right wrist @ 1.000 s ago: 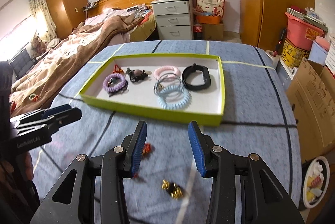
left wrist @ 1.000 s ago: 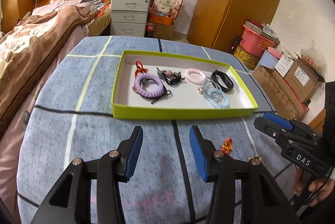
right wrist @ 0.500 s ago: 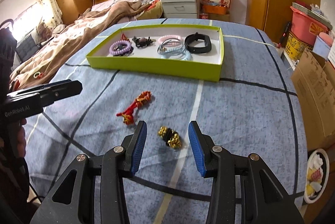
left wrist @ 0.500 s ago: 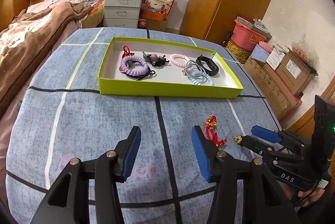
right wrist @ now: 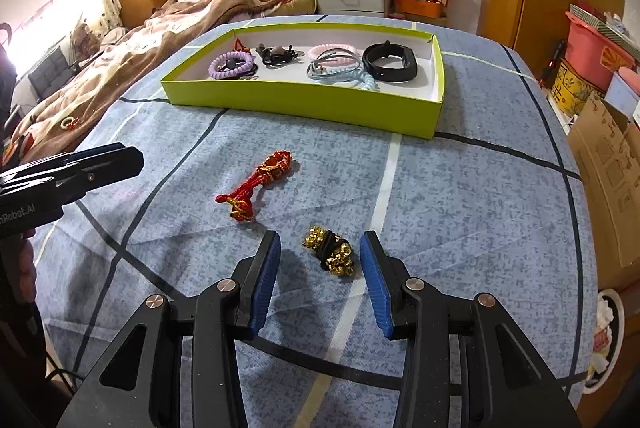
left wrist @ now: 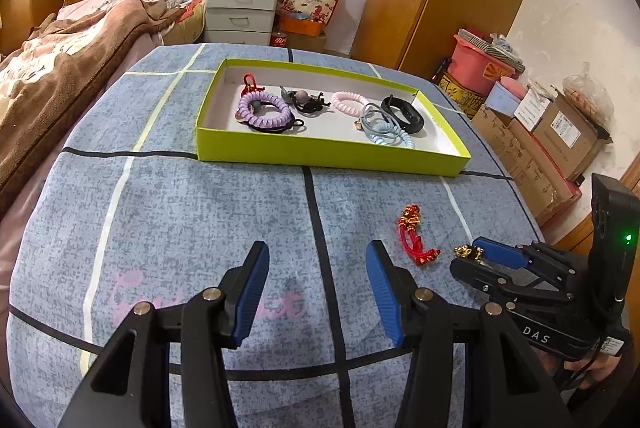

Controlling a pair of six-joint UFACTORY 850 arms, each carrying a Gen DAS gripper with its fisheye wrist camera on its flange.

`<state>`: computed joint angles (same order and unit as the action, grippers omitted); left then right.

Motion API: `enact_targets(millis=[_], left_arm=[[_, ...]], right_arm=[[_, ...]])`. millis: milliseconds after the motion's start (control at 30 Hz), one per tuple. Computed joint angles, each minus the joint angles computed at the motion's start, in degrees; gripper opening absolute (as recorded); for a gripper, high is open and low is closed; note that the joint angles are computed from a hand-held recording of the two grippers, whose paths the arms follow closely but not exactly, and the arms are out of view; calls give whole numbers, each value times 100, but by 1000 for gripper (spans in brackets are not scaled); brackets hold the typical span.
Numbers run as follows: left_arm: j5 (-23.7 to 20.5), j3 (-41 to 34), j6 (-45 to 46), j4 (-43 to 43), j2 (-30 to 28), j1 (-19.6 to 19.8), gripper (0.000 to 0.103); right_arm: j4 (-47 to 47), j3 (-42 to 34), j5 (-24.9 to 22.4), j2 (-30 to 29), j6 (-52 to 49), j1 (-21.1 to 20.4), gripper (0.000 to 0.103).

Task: Organize jewelry
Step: 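Move both tools back toward the red ornament and gold charm, then grasp the gold bead charm with the right tool while the left grasps the red knot ornament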

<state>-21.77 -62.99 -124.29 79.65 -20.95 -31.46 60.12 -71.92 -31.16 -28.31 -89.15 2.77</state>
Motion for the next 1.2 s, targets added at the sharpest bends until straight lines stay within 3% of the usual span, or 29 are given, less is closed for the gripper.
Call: enact_targets(millis=[233, 300, 600, 800, 1200], left_arm=[[41, -78, 120, -115, -78, -6, 52], [47, -104, 147, -151, -103, -9, 52], [73, -303, 481, -393, -244, -27, 52], [386, -512, 135, 43, -417, -11, 52], [368, -1396, 2367, -1740, -1078, -94, 52]], right_arm=[[77, 8, 46, -3, -108, 3, 41], [106, 14, 121, 1, -110, 8, 25], [424, 25, -7, 20, -226, -112, 24], [580, -28, -106, 18, -117, -242, 24], [707, -109, -226, -20, -109, -433, 24]])
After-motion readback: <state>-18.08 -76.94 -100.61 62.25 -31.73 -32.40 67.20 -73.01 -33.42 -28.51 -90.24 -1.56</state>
